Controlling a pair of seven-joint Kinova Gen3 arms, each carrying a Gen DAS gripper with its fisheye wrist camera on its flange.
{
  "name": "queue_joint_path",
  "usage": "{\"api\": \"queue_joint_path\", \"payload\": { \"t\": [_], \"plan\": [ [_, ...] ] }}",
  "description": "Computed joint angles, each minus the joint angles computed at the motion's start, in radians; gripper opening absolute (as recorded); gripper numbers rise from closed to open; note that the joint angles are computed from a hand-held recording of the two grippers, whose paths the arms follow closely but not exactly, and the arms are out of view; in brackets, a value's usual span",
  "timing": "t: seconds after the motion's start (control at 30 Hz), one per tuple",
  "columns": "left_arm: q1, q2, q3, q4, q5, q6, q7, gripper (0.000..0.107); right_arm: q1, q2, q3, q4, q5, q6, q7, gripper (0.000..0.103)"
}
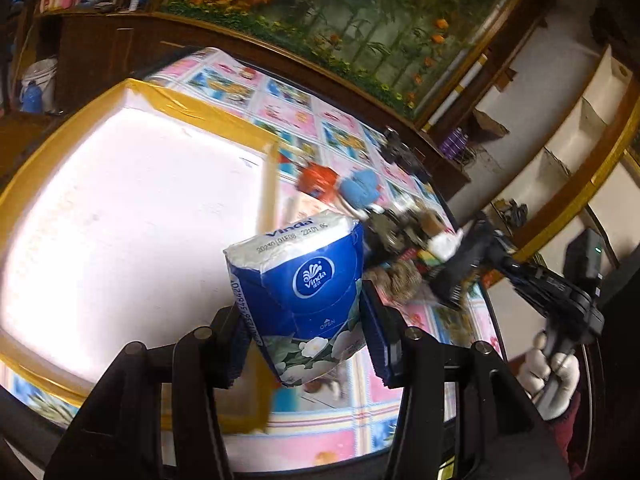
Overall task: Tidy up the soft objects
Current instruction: 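Carry both items over the yellow-rimmed box and open both tools to drop them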
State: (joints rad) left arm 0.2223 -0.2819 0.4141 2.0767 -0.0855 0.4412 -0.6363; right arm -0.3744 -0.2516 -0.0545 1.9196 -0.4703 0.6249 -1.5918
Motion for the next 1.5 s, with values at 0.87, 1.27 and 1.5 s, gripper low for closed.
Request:
{"api": "queue_joint_path", "payload": {
  "t": [0.87,1.27,1.5],
  "plan": [
    [0.213,0.282,-0.614,-0.173,0.452,0.057,-0.586,0.062,-0.259,0.755,-0.120,-0.855,0.227,0.276,-0.164,0.015],
    [0.118,0.154,-0.409,-0.143,0.337,0.072,-0.428,0.068,-0.299,0.506,-0.086,-0.500,0.498,-0.010,-0.366,0.072],
    [0.056,0.207,-0.085,-0.239,0.053,0.163,-0.258,0.068,-0.218,0.331,-0.097,-0.179,0.581,-0.116,-0.501,0.074]
  ]
}}
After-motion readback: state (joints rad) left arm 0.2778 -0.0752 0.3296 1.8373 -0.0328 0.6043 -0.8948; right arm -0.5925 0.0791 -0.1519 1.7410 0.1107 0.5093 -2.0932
